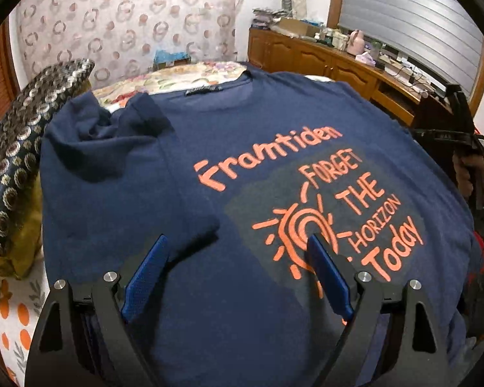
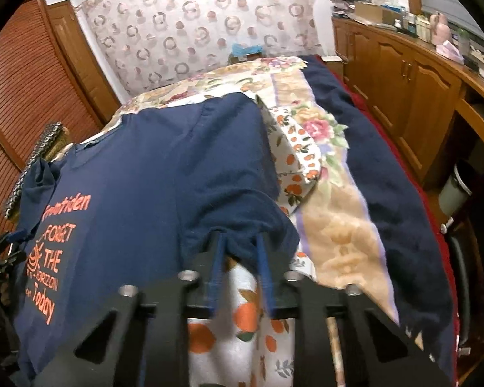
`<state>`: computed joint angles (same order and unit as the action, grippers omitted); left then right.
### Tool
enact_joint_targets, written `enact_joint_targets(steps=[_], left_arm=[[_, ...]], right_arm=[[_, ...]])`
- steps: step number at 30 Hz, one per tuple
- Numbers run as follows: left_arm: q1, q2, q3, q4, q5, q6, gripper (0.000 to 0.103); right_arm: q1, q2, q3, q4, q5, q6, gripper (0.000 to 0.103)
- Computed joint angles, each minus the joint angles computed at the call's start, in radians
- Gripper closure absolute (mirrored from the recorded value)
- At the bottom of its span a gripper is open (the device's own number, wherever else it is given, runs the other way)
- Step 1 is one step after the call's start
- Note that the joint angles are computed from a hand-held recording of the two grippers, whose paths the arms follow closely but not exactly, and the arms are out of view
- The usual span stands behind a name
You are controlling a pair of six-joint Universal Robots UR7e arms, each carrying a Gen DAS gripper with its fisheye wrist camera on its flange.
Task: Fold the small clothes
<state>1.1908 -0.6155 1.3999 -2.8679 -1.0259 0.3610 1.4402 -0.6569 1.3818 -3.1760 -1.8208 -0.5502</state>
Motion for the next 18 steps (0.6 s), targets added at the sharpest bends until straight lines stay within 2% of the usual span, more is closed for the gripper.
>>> enact_joint_targets(steps=[1, 2, 6, 11, 18], left_arm=[[0.0, 0.001, -0.004, 0.007, 0.006, -0.008, 0.015], [0.002, 0.0, -0.006, 0.013, 0.005, -0.011, 0.015], [-0.002, 0.007, -0.012, 0.029, 0.028, -0.011, 0.015], [-0.013, 0.022, -0.016, 0.032, 0.073, 0.009, 0.012], [-0.015, 0.031, -0.026, 0.036, 0.093, 0.008, 0.007]], right_arm=[[0.01, 0.013, -0.003, -0.039, -0.04, -0.028, 0.097], [0.02, 0.023, -0.003, -0.077, -0.07, -0.059, 0.097], [0.046, 0.043, 0.013, -0.209, -0.098, -0.144, 0.098], [0.079, 0.036, 0.041, -0.311, -0.048, -0.222, 0.098], [0.126, 0.048, 0.063, -0.311, 0.019, -0.312, 0.098]])
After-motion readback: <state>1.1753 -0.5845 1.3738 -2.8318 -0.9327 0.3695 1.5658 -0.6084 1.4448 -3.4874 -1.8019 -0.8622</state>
